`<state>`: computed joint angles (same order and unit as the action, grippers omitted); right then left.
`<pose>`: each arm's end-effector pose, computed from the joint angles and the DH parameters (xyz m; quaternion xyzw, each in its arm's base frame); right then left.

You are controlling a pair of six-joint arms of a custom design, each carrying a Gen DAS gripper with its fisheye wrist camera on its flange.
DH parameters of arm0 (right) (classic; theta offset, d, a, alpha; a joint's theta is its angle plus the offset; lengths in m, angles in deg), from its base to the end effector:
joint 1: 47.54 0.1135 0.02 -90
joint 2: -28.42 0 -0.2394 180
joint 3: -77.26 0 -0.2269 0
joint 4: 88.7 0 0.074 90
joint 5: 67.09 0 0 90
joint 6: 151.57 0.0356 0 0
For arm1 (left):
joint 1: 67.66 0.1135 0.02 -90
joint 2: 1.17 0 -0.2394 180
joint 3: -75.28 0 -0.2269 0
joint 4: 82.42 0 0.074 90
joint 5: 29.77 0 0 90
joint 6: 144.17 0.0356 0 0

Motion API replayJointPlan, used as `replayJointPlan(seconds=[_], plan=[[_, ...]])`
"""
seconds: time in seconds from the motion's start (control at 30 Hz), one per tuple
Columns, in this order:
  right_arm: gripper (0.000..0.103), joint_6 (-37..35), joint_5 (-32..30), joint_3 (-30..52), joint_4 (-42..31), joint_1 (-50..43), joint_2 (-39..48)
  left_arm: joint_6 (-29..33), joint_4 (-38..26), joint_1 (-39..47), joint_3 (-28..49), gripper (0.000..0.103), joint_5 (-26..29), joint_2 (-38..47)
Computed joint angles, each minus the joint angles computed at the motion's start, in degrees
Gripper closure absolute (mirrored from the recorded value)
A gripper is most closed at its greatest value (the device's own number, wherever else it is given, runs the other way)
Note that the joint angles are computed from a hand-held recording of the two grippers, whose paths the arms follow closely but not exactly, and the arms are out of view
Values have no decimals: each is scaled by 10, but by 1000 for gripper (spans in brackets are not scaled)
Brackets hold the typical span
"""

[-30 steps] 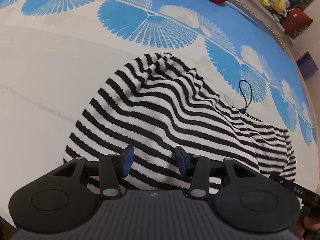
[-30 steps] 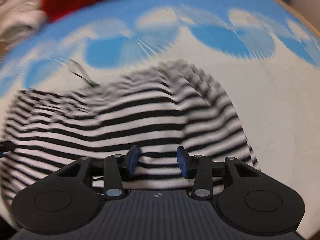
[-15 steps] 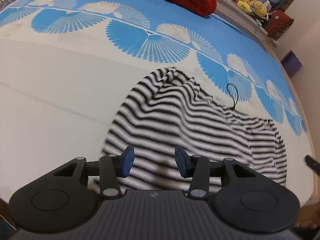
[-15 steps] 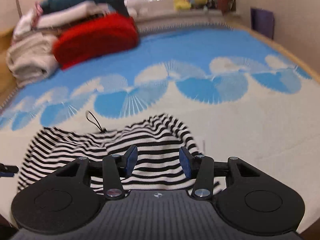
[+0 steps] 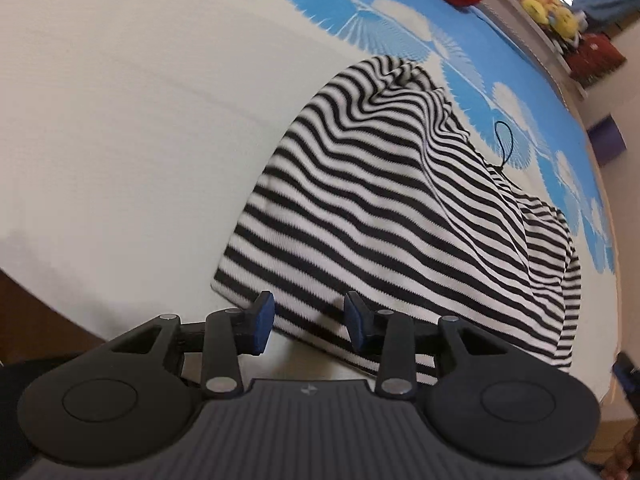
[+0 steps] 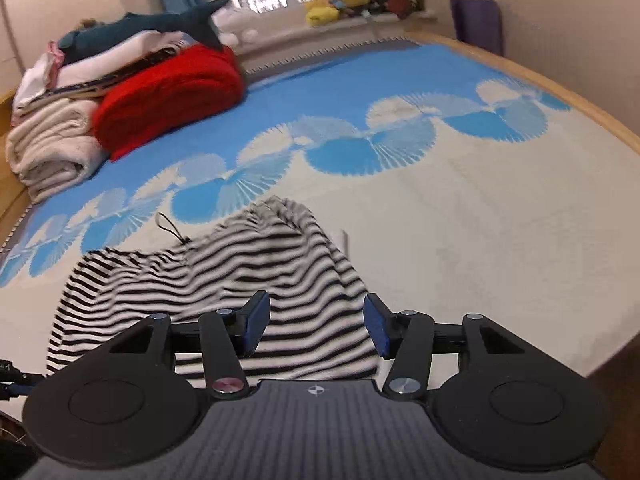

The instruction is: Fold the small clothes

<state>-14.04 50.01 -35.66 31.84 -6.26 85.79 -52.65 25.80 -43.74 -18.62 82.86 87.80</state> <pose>0.1481 0.1084 0.2727 0.1303 0.9071 0.0769 0.3929 0.2529 0.0972 0.2385 -0.1630 0.9584 -0.1608 0.1706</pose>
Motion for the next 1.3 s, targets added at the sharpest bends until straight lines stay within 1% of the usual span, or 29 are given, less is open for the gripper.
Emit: replayJointPlan(seconds=[0.07,0.17,0.23,0.5,0.53,0.57,0.6,0.77,0.87,0.93,0.97,1.0,1.07,1.1,1.17,1.23,1.3], plan=[[49,-3,-9,-6,4,-8,0,-17,-5,3,-1,59,7,10],[49,-8,-9,-4,11,-3,8,-45,-8,4,0,46,-12,27],[49,-11,-10,-2,19,-1,11,-63,0,5,-4,45,-19,34],[49,-19,-11,8,33,0,38,-113,54,15,-20,47,-4,39],[49,-19,-10,9,32,-1,39,-115,63,11,-24,50,-8,36],[49,-18,-10,9,31,-1,39,-117,71,5,-26,64,-12,35],[49,-16,-8,9,29,-1,38,-115,79,2,-30,88,-15,32],[49,-7,0,9,20,-1,33,-115,107,-12,-51,92,-21,-8],[49,1,13,14,19,3,41,-98,125,8,-65,93,-6,-49],[49,8,28,19,19,6,47,-83,135,17,-70,93,-7,-78],[49,13,35,22,20,5,50,-74,135,16,-69,93,-21,-86],[49,16,38,22,22,2,49,-62,131,12,-69,93,-46,-92],[49,26,46,24,20,-1,53,-41,126,-6,-72,93,-115,-99],[49,31,48,25,19,-5,54,-38,123,-16,-72,93,-139,-101],[49,37,45,25,20,-17,53,-39,118,-36,-64,93,-168,-109],[49,39,42,23,23,-31,47,-29,114,-67,-58,93,-195,-137],[49,34,35,19,29,-48,37,-33,104,-121,-38,93,-235,-159]])
